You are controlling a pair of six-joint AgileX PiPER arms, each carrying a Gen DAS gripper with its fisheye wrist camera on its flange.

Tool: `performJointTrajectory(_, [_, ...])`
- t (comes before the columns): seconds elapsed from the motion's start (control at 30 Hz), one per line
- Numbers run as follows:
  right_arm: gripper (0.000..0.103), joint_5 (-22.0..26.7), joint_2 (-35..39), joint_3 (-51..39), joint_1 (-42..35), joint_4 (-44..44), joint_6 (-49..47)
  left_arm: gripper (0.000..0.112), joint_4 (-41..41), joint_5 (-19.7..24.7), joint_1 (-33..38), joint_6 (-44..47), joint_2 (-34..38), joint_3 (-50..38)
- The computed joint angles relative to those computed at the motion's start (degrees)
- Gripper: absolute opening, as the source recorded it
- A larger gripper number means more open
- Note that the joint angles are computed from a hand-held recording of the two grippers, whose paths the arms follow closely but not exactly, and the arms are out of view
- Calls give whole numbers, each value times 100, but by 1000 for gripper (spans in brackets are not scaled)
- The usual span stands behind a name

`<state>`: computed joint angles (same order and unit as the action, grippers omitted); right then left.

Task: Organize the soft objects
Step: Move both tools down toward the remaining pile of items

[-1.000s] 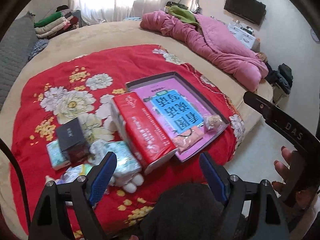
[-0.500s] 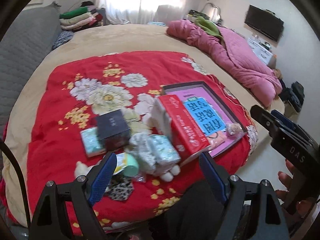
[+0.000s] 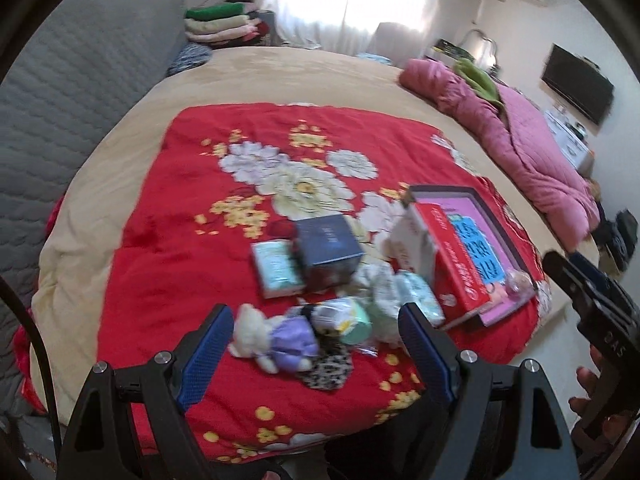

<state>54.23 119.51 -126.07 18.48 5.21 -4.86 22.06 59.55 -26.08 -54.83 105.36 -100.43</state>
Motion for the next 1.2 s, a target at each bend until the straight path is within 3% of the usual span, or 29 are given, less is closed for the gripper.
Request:
performJointTrajectory(0.33, [79, -77, 164, 191, 156, -45, -245, 84, -90, -481, 605, -308, -566, 1186])
performJointTrajectory(0.6, [79, -386, 259, 687, 396, -426, -507, 84, -354, -772, 894, -172, -435, 1503])
performJointTrajectory(0.8, [79, -308, 554, 471, 370, -371, -624, 84, -638, -823, 1059, 112, 113, 1161])
performJointTrajectory(1.07, [79, -336, 750, 357, 370, -372, -846, 84, -1143, -417, 1359, 807, 1433, -265])
performJointTrajectory(1.2, [79, -417, 791, 410, 435, -504, -989, 84, -1618, -525, 1693, 1084, 1864, -683])
